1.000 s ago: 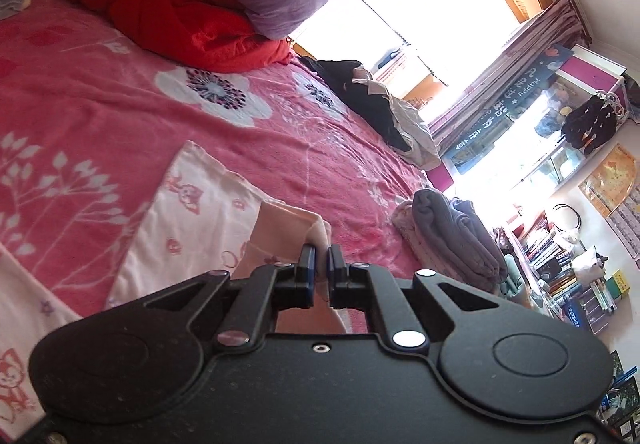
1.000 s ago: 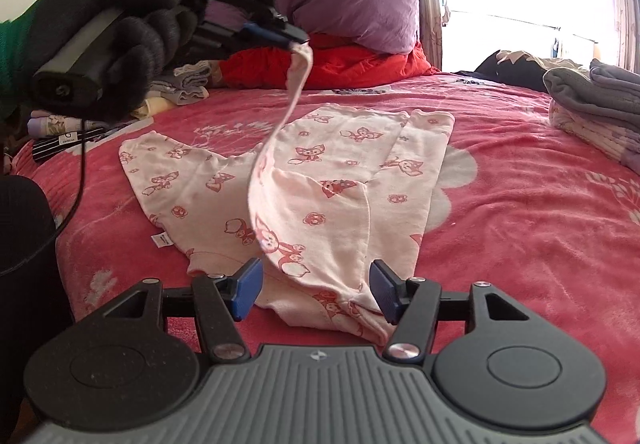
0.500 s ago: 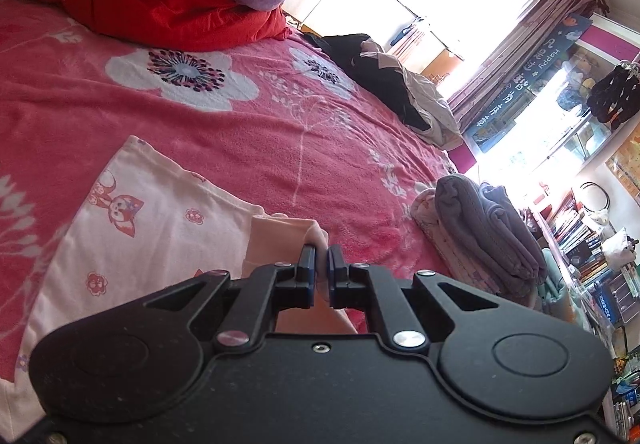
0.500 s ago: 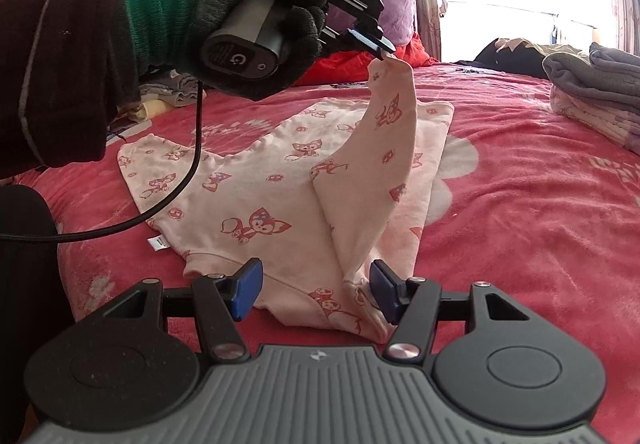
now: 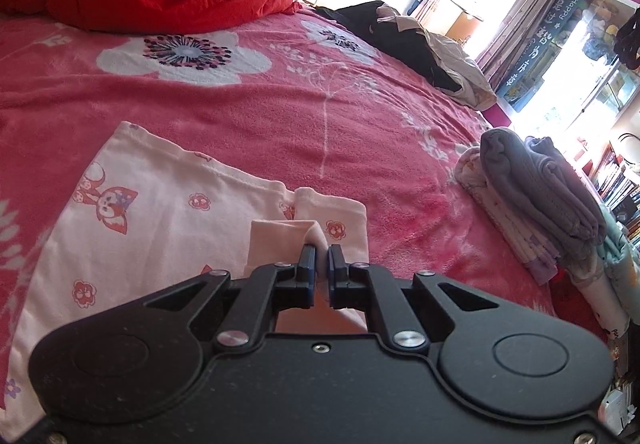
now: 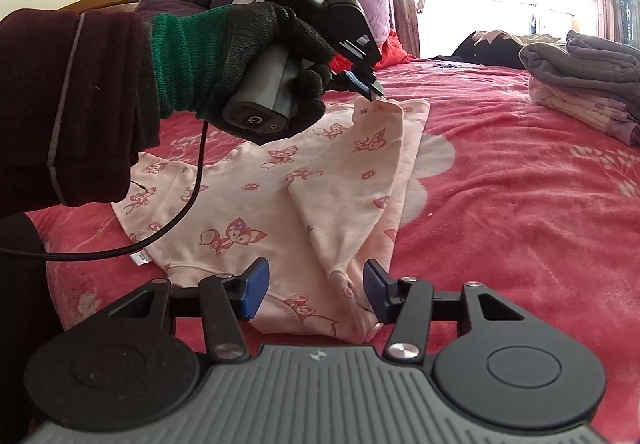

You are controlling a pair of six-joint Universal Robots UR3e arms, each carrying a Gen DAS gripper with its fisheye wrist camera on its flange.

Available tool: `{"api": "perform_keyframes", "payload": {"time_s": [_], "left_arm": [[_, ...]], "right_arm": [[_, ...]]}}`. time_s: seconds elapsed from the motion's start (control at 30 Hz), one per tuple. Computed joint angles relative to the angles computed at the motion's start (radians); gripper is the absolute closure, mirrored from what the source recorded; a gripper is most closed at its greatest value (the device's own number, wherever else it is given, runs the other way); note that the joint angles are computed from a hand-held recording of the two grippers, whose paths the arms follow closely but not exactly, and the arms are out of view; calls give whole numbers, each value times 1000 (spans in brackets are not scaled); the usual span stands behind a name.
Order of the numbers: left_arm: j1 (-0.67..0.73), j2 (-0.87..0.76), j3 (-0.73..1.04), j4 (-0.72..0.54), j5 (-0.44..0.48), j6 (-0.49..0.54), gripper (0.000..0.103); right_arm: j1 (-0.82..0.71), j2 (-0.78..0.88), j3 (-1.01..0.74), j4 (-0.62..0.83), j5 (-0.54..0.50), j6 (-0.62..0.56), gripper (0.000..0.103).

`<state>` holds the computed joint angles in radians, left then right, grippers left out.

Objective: Fold clothes

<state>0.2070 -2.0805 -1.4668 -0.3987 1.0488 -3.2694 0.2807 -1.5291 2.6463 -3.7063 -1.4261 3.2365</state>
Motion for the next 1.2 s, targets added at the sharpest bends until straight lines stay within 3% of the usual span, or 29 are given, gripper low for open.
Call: {"api": "perform_keyframes", "payload": {"time_s": [0.1, 0.27, 0.33, 0.4, 0.57, 0.67, 0.77, 0.87, 0.93, 0.97, 1.03, 1.1, 1.2], "left_arm": [[-17, -20, 25, -8, 22, 0, 100], [-45, -49, 60, -12, 53, 32, 99], [-40, -51, 54, 10, 36, 30, 93], [-20, -31, 16, 56, 0, 15, 74], [10, 12, -50, 71, -24, 82, 74], [26, 24, -84, 67, -69, 137, 74], [20, 13, -81, 48, -88, 171, 74], [-6, -27, -22, -10, -74, 190, 74], [-32, -56, 22, -44, -32, 213, 74], [-44, -70, 47, -71, -14, 237, 74], [-58, -79, 67, -99, 9, 308, 71], [-52, -67, 69, -122, 5, 347, 71], [-3, 1, -9, -101, -51, 330, 71]], "right_arm": [[3, -3, -5, 23, 9, -6, 57], [16, -6, -18, 58, -14, -1, 58], [20, -4, -19, 56, -23, 4, 57], [20, -5, -18, 55, -27, 7, 57], [35, -8, -22, 48, -73, 14, 56], [82, 19, -43, 22, -163, 10, 56], [117, 84, -43, -126, -198, -21, 57], [149, 138, -81, -163, -191, -58, 57], [154, 143, -119, -80, -173, -65, 56], [154, 140, -142, -15, -162, -64, 48], [138, 134, -171, 100, -128, -50, 45], [136, 134, -172, 94, -115, -51, 41], [143, 141, -173, 89, -113, -51, 39]]}}
